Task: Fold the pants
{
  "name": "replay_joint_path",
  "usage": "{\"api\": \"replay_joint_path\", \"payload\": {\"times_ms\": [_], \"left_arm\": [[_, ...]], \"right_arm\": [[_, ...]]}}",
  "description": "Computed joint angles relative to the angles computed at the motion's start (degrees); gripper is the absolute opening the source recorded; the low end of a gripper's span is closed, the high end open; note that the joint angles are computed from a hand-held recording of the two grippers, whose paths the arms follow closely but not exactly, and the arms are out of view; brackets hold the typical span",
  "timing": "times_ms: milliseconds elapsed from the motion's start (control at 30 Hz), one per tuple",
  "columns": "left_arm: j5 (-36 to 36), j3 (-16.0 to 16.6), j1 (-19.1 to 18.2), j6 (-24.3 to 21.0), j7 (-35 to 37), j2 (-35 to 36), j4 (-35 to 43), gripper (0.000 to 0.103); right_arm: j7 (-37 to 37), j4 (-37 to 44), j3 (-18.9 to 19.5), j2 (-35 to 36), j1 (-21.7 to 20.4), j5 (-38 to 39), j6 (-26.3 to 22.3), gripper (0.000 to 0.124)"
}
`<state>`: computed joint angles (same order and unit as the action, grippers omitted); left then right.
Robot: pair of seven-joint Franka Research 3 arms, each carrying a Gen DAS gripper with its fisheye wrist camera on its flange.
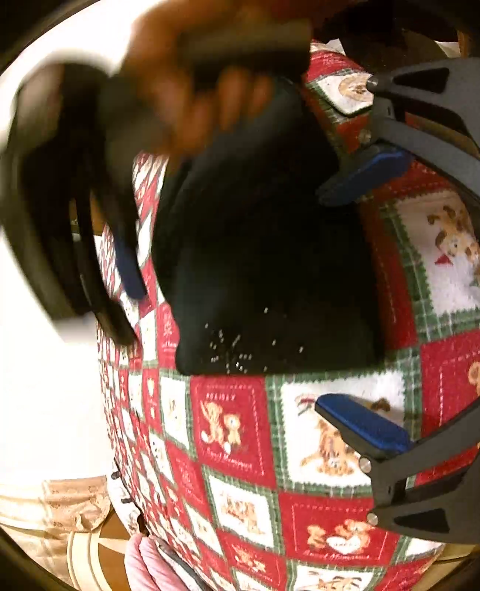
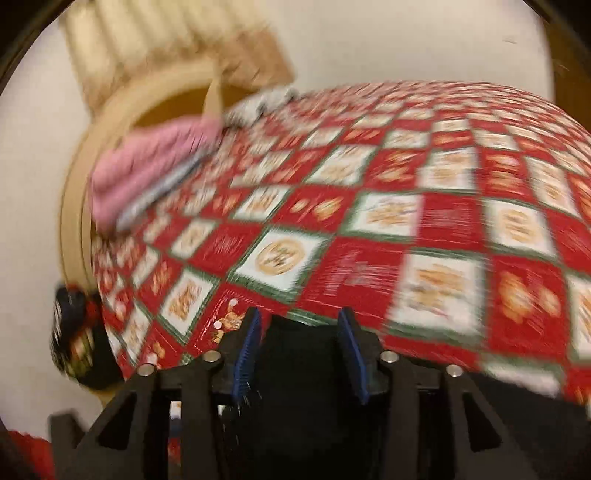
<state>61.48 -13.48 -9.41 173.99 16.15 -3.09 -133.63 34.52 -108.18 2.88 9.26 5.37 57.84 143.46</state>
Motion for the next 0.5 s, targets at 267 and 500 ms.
{"api": "replay_joint_path", "payload": {"times_ms": [267,500], "left_arm": [[-4.8,-1.4,-1.9,-10.8,6.5,-1.4,2.7,0.103],[-5.7,-1.2,-1.9,-11.4,5.3,-2.0,3.5,0.103]], "right_arm": [[-5.5,-18.1,-6.6,-14.5,-4.0,14.8,2.2,0.056],[-9.2,-26.7,-10.5,-20.8,-4.6,20.4,8.0,0.056]]}}
